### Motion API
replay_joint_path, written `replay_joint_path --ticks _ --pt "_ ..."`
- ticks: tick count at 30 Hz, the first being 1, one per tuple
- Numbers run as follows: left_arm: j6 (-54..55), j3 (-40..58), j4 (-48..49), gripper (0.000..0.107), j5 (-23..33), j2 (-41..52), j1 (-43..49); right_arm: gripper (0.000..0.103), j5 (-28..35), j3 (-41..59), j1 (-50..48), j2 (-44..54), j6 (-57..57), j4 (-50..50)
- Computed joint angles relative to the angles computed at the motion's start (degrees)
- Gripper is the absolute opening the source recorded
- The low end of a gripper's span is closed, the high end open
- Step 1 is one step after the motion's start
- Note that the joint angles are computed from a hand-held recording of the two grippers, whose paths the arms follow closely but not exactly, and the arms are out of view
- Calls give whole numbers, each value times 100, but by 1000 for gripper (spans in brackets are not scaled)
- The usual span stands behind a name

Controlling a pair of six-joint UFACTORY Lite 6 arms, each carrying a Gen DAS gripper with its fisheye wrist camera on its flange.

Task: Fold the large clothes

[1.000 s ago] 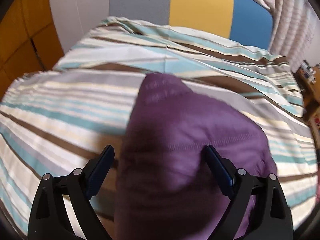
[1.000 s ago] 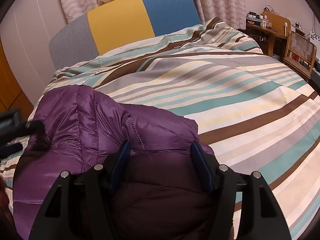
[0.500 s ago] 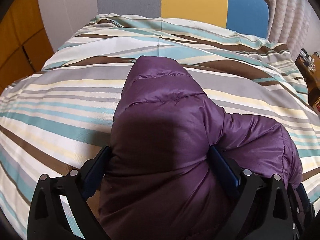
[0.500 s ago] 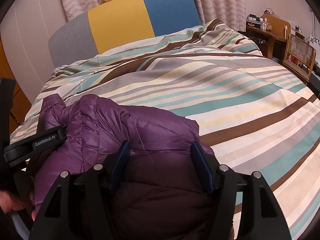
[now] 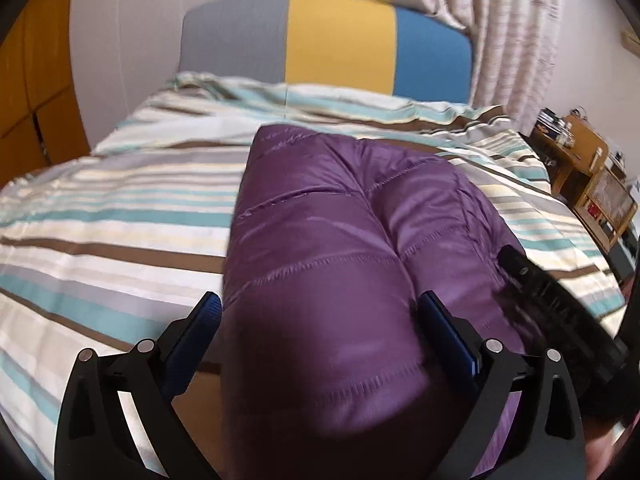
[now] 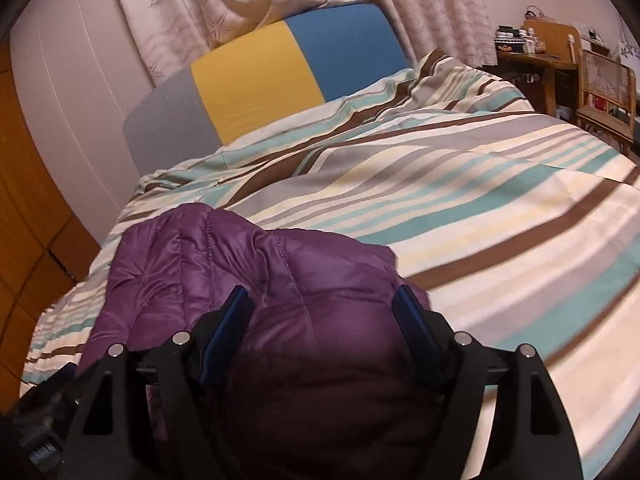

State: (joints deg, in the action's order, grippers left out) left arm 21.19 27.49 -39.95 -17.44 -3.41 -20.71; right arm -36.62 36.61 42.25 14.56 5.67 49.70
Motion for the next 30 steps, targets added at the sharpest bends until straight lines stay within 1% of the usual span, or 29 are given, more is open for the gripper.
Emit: replay_joint_path --ticks 2,3,5,6,7,9,10,14,16,19,22,24,26,27,28,29,30 --pt "552 -206 -494 98 -124 -304 -254 75 -111 -368 379 -522 -514 679" --pt "666 -298 -564 98 -192 -412 -325 78 -209 -532 635 -753 -874 1125" --pt "870 -532 -728 99 -671 -475 -651 81 -422 -732 1051 -972 -1380 1840" --pt "929 -605 -811 99 -1035 -325 -870 81 -460 -832 1182 -1002 -1435 2049" --pt "787 -631 -654 99 -1181 -219 -893 82 -457 -869 1219 -969 -1365 2083" --pt "293 -577 19 99 -1245 94 -770 82 -272 -925 1089 -792 -850 1799" --pt "215 -480 211 99 -1214 259 -695 82 -97 -872 909 -673 -666 1560" --pt "-100 -194 875 99 -1112 759 -442 85 337 -586 497 -266 -401 1004" --pt "-125 -68 935 99 -1091 926 -416 86 438 -555 294 -157 -12 548" --pt "-120 -92 885 99 -1158 914 -453 87 379 -574 338 -157 -87 646" --pt "-77 -228 716 99 -1208 727 -553 88 308 -727 313 -246 270 330" --pt "-95 -406 675 99 -1035 384 -534 90 245 -811 332 -321 346 298" --pt "-276 -707 687 100 -508 -321 -454 91 128 -1002 405 -493 531 246" --pt "-498 -860 840 100 -321 -600 -428 91 83 -1127 445 -607 672 185" --pt "-942 -1035 1233 100 20 -1002 -332 91 61 -1299 482 -773 903 64" --pt "-1386 -1188 1678 100 207 -1282 -265 91 28 -1450 565 -931 1033 63" --pt "-1590 -1315 1906 100 321 -1495 -260 91 -48 -1650 718 -1156 1142 156"
